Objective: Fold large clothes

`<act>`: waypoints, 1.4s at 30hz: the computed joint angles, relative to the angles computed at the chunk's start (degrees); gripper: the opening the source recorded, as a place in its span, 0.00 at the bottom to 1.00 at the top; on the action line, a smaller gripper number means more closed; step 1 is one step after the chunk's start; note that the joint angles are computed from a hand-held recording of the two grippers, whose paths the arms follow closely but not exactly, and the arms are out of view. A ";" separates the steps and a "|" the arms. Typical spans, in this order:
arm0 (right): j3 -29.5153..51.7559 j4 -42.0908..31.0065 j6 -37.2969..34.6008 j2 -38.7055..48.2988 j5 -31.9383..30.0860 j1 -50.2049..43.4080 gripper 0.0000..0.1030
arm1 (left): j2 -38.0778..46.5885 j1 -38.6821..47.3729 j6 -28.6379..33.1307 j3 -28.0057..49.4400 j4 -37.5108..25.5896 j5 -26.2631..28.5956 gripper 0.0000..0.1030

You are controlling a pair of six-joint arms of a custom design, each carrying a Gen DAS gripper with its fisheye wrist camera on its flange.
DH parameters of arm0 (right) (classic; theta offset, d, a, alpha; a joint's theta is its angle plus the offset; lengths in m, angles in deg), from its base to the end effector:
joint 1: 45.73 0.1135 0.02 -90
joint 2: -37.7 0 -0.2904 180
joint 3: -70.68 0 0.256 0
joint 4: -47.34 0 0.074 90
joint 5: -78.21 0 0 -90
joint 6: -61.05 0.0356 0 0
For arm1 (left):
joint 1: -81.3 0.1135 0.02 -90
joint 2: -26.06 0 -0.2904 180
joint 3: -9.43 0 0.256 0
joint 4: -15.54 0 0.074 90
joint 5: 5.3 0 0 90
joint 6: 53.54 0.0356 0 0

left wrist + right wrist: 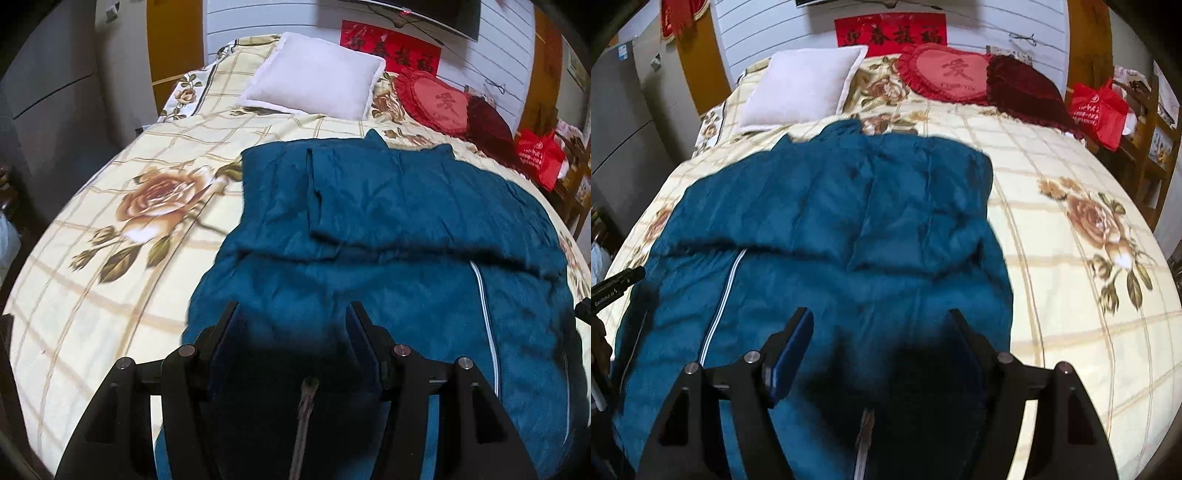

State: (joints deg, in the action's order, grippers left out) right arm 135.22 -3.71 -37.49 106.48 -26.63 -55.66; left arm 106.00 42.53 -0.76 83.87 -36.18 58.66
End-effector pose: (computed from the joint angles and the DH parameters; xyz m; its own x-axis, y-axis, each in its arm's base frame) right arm 0.2300 -0.0310 0.2762 -0.8042 -0.0049 -0.5944 -0.0975 0.9875 0.1236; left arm 0.2292 -0.1641 0.2858 -0.7502 -0.0945 -0.6544 -0.0960 0.9948 -0.0336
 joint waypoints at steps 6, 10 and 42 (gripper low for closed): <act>-5.02 -3.98 -1.83 -7.01 1.09 0.67 0.74 | -5.42 -4.49 -4.23 -3.83 -3.73 -2.55 0.72; -7.77 -6.47 -2.39 -10.73 0.06 0.11 0.74 | -7.35 -6.69 -6.75 -5.66 -5.33 -3.12 0.72; -13.45 -15.28 -14.09 -21.02 -3.09 -16.82 0.76 | -13.51 -12.44 -16.14 -14.56 -6.78 0.00 0.72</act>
